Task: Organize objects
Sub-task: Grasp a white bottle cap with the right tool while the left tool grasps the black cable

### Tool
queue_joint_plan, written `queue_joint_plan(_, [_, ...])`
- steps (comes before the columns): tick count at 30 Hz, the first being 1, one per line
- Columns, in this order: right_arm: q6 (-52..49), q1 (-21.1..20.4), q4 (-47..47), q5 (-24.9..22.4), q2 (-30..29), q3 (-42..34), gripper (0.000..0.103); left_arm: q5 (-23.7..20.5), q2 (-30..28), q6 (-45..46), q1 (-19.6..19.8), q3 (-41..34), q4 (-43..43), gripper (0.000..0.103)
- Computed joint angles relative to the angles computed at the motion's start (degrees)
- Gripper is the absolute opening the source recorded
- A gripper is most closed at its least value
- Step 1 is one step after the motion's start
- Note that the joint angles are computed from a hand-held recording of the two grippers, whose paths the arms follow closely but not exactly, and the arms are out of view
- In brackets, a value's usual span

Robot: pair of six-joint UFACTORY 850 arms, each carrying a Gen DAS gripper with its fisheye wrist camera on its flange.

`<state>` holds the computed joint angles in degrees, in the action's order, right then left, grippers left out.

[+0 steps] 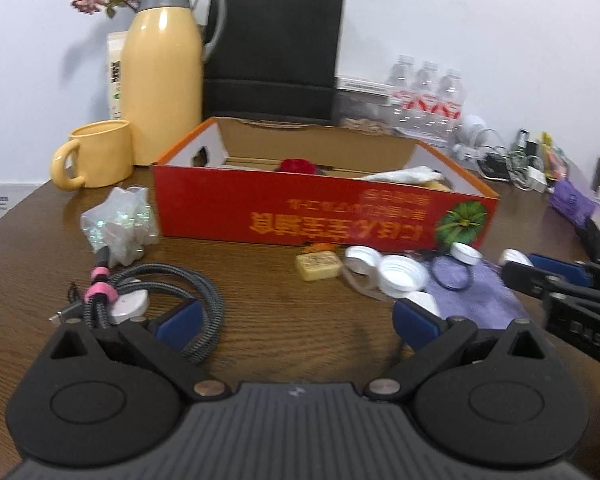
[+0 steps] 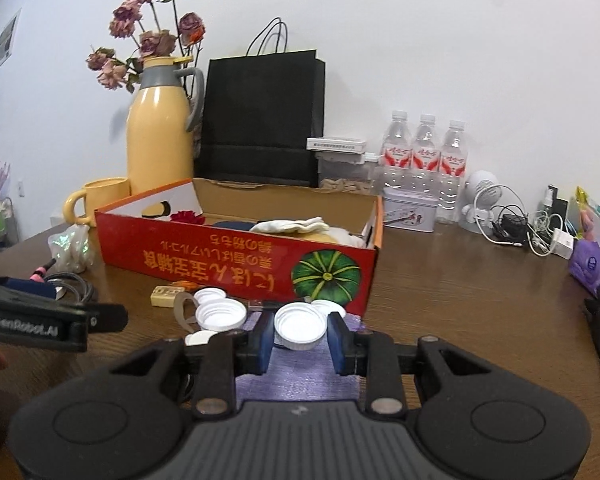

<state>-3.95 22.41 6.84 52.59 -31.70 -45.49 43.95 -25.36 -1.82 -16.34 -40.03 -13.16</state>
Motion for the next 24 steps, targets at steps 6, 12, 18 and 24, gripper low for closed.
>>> queue_joint_plan(6, [-0.65, 0.18, 1.51, 0.84, -0.19, 0.04, 0.027, -1.17, -0.07, 0.08, -1.73, -0.18, 2.44, 0.103])
queue_joint_plan(12, [-0.75, 0.12, 2.24, 1.01, -0.23, 0.07, 0.027, -1.8, -0.73, 1.48, -3.06, -0.91, 2.71, 0.103])
queue_joint_plan(18, [0.02, -0.16, 1.33, 0.94, -0.12, 0.28, 0.027, -4.9, -1.87, 3.67, -3.87, -2.67, 2.06, 0.087])
queue_joint_plan(24, [-0.07, -0.14, 0.79, 0.95, -0.05, 0.39, 0.027, -6.15, -2.74, 2.92, -3.88, -3.58, 5.27, 0.04])
